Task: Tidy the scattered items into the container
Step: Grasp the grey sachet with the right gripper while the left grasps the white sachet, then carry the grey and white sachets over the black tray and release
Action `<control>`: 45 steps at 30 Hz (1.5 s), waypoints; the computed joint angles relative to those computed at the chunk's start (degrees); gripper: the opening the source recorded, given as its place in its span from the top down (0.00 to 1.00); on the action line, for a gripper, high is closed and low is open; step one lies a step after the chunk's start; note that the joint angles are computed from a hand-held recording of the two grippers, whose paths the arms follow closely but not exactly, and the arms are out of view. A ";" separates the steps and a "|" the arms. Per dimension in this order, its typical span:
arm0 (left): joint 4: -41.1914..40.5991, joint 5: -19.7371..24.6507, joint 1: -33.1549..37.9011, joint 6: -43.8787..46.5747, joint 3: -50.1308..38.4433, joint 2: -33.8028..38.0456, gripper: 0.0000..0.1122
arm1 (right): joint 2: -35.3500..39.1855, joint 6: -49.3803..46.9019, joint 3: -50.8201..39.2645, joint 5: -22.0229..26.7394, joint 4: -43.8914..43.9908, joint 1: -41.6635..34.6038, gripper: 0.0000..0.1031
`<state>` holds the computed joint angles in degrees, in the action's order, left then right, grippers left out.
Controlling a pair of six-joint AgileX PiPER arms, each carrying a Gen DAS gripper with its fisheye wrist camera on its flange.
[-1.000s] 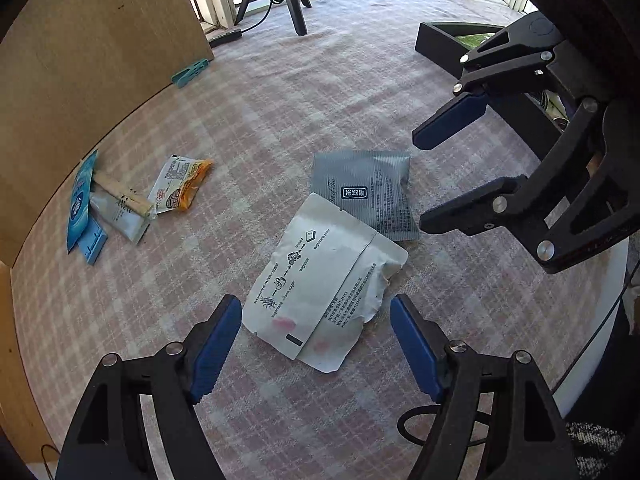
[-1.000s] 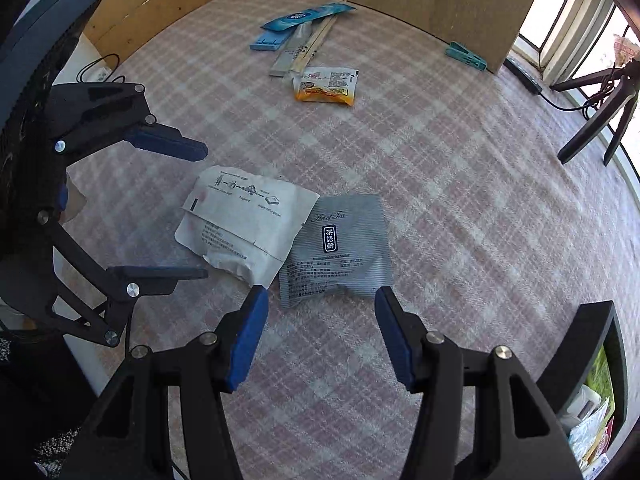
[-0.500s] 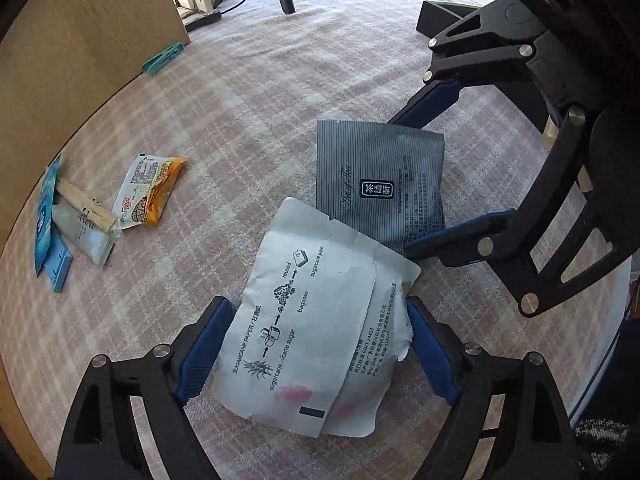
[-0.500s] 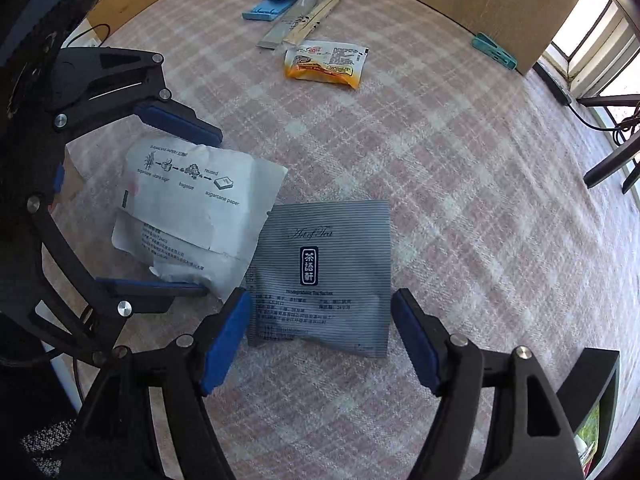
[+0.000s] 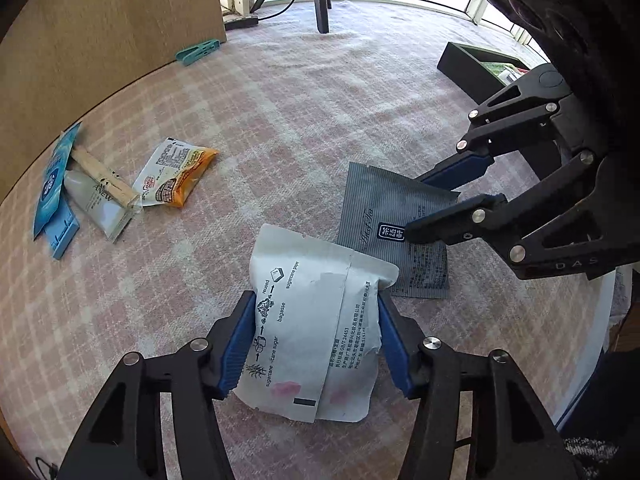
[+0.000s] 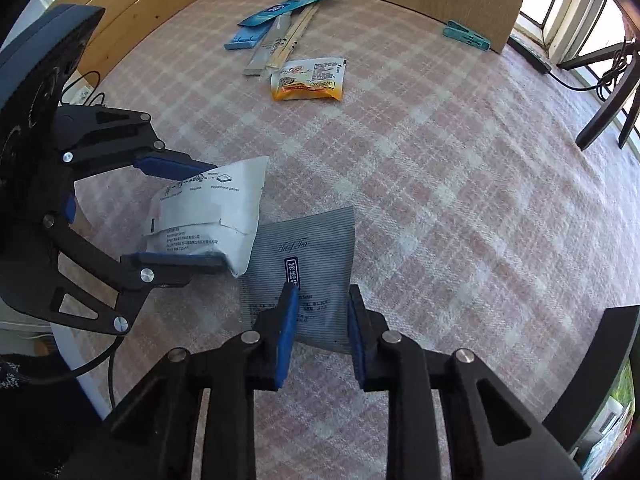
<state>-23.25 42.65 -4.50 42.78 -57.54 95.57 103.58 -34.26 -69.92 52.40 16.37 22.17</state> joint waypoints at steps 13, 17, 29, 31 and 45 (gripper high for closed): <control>-3.40 3.42 7.54 2.41 3.68 -7.00 0.56 | -11.46 2.00 8.15 -2.75 10.35 -6.30 0.97; -3.82 4.47 4.70 0.76 1.54 -8.65 0.56 | -15.70 5.07 9.40 -3.02 11.22 -8.62 0.97; -4.58 3.27 -19.20 -9.71 -14.04 -1.75 0.56 | -28.53 -2.69 7.47 7.14 15.72 -40.81 0.97; -4.01 3.01 -22.77 -11.51 -18.13 0.77 0.56 | -28.53 -4.79 4.92 9.56 16.17 -48.42 0.97; 4.03 11.64 -38.22 -23.72 -55.79 22.55 0.56 | -18.69 -11.55 -7.20 10.35 13.01 -73.64 0.97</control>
<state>-19.22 54.29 -42.72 19.05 -113.33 118.12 84.89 -45.82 -77.12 62.75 29.38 -51.47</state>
